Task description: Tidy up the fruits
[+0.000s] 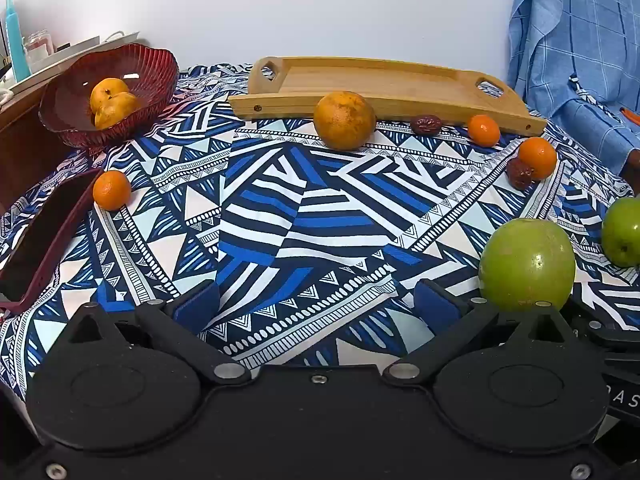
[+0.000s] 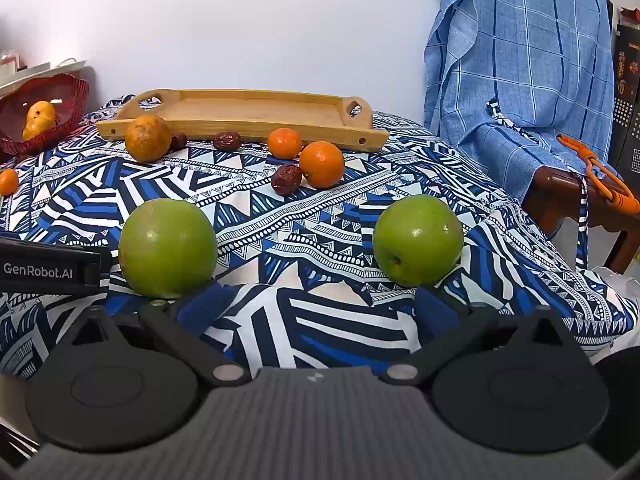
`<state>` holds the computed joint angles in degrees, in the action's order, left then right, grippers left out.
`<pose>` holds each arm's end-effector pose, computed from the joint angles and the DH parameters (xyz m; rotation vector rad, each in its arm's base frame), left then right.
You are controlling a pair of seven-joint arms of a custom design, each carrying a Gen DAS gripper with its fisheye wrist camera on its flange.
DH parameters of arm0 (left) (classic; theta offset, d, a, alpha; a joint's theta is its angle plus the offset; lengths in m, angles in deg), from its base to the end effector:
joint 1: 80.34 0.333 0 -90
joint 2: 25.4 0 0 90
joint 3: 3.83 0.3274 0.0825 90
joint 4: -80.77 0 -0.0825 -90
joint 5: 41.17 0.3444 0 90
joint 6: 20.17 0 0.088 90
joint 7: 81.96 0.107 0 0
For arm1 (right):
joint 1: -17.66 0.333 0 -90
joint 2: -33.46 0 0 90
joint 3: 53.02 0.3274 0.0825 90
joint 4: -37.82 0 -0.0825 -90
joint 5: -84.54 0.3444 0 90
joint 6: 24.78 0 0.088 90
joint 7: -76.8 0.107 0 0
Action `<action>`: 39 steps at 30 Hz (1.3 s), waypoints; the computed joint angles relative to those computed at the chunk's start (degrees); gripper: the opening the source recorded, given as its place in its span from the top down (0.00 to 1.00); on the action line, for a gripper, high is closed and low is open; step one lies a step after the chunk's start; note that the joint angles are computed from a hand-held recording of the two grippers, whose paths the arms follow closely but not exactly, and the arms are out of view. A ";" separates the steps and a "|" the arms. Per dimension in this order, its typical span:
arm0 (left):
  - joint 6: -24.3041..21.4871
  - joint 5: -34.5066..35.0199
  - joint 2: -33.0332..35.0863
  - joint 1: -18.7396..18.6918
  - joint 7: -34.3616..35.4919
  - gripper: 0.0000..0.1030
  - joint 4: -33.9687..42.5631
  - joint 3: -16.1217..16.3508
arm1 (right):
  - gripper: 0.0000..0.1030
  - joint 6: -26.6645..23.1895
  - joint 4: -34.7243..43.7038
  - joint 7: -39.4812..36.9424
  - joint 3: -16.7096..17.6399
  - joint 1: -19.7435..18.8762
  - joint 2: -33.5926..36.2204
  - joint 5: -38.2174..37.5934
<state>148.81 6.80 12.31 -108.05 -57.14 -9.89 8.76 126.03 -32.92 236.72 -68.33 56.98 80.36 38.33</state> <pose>0.6600 -0.2652 0.3530 -1.7326 1.7248 -0.7500 0.6601 0.3910 0.3713 -1.6703 1.7503 -0.9382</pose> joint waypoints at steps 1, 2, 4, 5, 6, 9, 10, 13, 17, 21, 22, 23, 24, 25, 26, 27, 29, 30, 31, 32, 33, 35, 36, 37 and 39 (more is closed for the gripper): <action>0.10 0.01 0.02 -0.04 -0.06 0.00 0.00 0.07 | 0.00 -0.06 -0.01 -0.10 0.06 -0.02 -0.02 0.08; 0.11 0.08 0.03 -0.14 -0.13 0.00 0.00 0.21 | 0.00 -0.04 -0.01 -0.12 0.08 -0.04 -0.02 0.14; 0.10 0.00 0.02 -0.10 -0.06 0.00 -0.02 0.17 | 0.00 0.01 -0.04 -0.04 -0.02 0.02 -0.01 0.10; 0.11 -0.01 0.02 -0.12 -0.05 0.00 -0.03 0.19 | 0.00 0.01 -0.06 0.00 -0.06 0.07 -0.02 0.05; 0.11 -0.02 0.01 -0.12 -0.04 0.00 -0.04 0.21 | 0.00 0.04 -0.09 0.05 -0.08 0.08 -0.03 0.04; 0.27 0.09 0.01 -0.23 -0.22 0.00 -0.12 0.42 | 0.00 0.10 -0.16 0.18 -0.15 0.13 -0.05 -0.06; 0.09 0.05 0.03 -0.26 -0.08 0.00 -0.02 0.35 | 0.00 0.05 -0.16 0.07 -0.07 0.08 -0.06 0.00; 0.07 0.02 0.10 -0.20 -0.02 0.00 0.10 0.30 | 0.00 0.09 -0.14 0.20 -0.15 0.14 -0.03 -0.07; -0.01 -0.20 0.26 -0.01 0.29 0.00 0.40 0.14 | 0.00 0.08 -0.11 0.21 -0.13 0.12 -0.01 -0.09; 0.18 0.18 0.09 -0.36 -0.26 0.00 0.04 0.52 | 0.00 0.10 -0.08 0.26 -0.15 0.14 0.04 -0.13; 0.14 0.16 0.11 -0.33 -0.22 0.00 0.08 0.48 | 0.00 0.10 -0.08 0.26 -0.15 0.14 0.04 -0.13; 0.21 0.26 0.08 -0.40 -0.35 0.00 0.03 0.57 | 0.00 0.09 -0.05 0.26 -0.14 0.13 0.05 -0.12; 0.20 0.28 0.08 -0.39 -0.36 0.00 0.03 0.56 | 0.00 0.09 -0.05 0.26 -0.14 0.13 0.05 -0.12; 0.14 0.20 0.09 -0.29 -0.24 0.00 0.06 0.43 | 0.00 0.13 -0.08 0.32 -0.18 0.15 0.06 -0.16; 0.09 0.13 0.11 -0.23 -0.15 0.00 0.11 0.35 | 0.00 0.13 -0.08 0.32 -0.17 0.15 0.06 -0.16; 0.06 0.09 0.14 -0.18 -0.08 0.00 0.17 0.30 | 0.00 0.13 -0.06 0.34 -0.19 0.16 0.08 -0.18; 0.27 0.39 0.10 -0.48 -0.51 0.00 0.02 0.69 | 0.00 0.12 -0.06 0.34 -0.18 0.16 0.08 -0.18; 0.26 0.41 0.10 -0.46 -0.52 0.00 0.03 0.67 | 0.00 0.14 -0.06 0.37 -0.20 0.16 0.09 -0.19; 0.23 0.43 0.12 -0.46 -0.54 0.00 0.07 0.67 | 0.00 0.14 -0.06 0.37 -0.19 0.16 0.09 -0.19; 0.21 0.45 0.15 -0.44 -0.54 0.00 0.12 0.65 | 0.00 0.14 -0.06 0.37 -0.19 0.16 0.09 -0.20; 0.17 0.44 0.18 -0.40 -0.51 0.00 0.18 0.60 | 0.00 0.14 -0.06 0.37 -0.19 0.16 0.09 -0.20; 0.09 0.34 0.25 -0.25 -0.34 0.00 0.34 0.45 | 0.00 0.16 -0.09 0.41 -0.21 0.18 0.08 -0.23; 0.05 0.25 0.31 -0.16 -0.21 0.00 0.44 0.35 | 0.00 0.16 -0.09 0.41 -0.21 0.18 0.08 -0.24; -0.01 0.14 0.37 -0.07 -0.07 0.00 0.56 0.26 | 0.00 0.16 -0.09 0.41 -0.21 0.18 0.08 -0.24; -0.09 -0.09 0.53 0.10 0.23 0.00 0.83 0.12 | 0.00 0.15 -0.11 0.44 -0.21 0.19 0.06 -0.26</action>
